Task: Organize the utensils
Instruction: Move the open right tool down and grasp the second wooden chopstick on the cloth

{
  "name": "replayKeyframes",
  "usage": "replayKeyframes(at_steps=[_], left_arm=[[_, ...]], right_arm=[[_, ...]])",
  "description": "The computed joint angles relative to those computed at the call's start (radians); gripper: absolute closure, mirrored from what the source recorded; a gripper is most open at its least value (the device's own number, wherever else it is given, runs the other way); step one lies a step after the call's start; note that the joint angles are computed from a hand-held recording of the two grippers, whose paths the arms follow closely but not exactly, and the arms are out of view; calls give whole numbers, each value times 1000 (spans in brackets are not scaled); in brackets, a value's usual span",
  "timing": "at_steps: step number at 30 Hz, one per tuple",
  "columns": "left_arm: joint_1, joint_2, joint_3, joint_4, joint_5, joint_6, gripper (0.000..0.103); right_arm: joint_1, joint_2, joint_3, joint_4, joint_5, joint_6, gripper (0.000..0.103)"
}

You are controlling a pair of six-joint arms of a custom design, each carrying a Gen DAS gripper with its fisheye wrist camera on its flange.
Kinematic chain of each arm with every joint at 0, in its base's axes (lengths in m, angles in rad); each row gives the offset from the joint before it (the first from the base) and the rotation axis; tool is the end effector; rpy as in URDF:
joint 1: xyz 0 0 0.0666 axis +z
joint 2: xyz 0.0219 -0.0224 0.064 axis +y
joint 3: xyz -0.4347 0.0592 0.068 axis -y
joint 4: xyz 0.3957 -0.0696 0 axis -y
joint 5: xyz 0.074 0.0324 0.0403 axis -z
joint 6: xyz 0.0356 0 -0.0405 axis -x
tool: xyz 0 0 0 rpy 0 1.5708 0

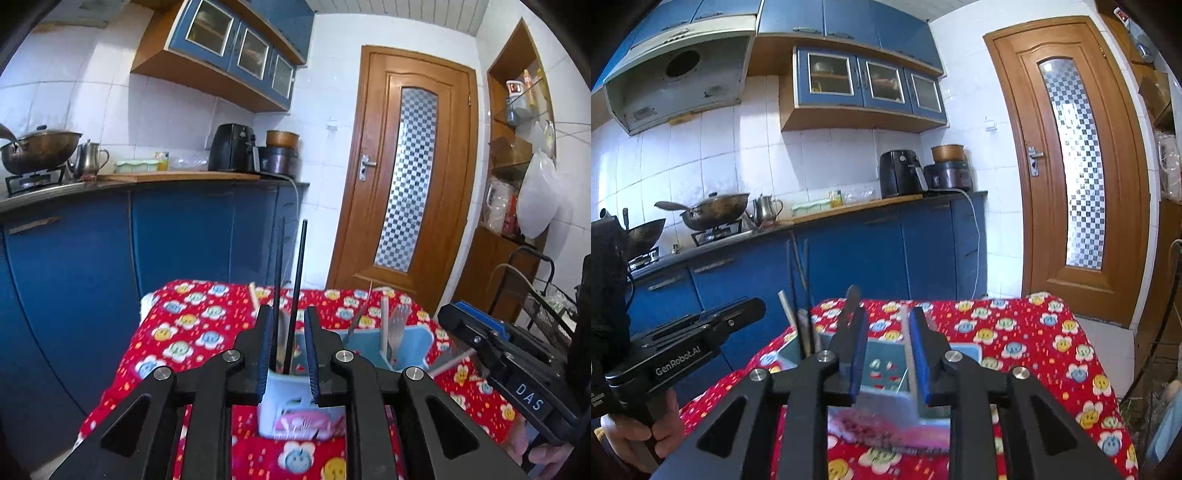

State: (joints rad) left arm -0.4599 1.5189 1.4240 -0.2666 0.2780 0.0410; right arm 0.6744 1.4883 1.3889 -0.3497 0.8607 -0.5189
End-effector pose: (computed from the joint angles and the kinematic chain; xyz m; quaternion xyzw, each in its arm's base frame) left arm 0.4994 -0.2587 0.4923 0.2465 0.7806 -0.2500 0.5172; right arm 0.4350 0.3127 0.4878 0.1615 0.7845 -0.0206 0.5984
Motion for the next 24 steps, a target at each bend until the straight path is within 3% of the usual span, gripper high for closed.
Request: replayKeyframes(at_steps=[14,24], left_arm=[[49,-112,-102,-145,0,-31,86],[82,-157,-167,-225,7,-116,86]], right_arm=[[107,18,48,-293,-46,-270,77],[124,56,78,-437,-173,-385,77]])
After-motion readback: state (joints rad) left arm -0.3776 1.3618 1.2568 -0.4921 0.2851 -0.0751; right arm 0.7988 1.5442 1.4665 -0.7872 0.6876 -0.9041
